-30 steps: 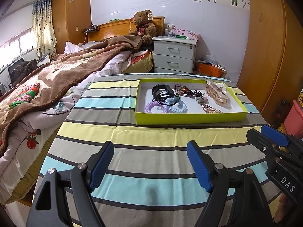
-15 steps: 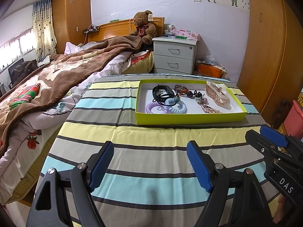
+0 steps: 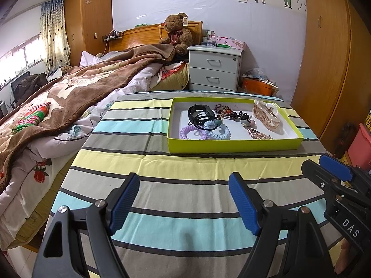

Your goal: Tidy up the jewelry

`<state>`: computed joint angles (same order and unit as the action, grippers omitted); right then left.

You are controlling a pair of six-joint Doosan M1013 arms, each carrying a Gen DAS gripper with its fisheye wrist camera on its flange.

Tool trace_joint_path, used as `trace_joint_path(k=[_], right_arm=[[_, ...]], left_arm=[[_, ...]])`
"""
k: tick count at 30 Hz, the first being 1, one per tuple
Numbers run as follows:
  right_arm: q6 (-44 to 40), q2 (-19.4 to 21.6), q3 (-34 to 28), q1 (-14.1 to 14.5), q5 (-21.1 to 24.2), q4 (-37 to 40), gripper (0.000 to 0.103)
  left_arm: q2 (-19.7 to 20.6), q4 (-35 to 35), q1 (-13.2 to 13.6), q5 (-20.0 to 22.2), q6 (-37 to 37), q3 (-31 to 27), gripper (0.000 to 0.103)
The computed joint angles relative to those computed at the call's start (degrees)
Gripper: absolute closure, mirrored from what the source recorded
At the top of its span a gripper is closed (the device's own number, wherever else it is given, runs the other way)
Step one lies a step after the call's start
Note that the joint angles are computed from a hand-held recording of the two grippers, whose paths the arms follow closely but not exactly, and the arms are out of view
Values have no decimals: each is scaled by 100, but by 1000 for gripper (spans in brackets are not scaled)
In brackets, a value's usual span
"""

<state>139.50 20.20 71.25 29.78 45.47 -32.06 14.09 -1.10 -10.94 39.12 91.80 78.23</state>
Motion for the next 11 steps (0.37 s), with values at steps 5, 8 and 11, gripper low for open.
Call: trace_joint_path(k=[5,8,11], right_arm=[[16,3,-5,5,9,-14,56],[19,4,-4,11,3,-20,56],[23,4,-5,12,6,-20,56]], left_arm=[[-13,21,4,-15,-18,6,22],[-8,37,7,-3,-35,-6,22],[-8,50,14,13,-49,-10,22]])
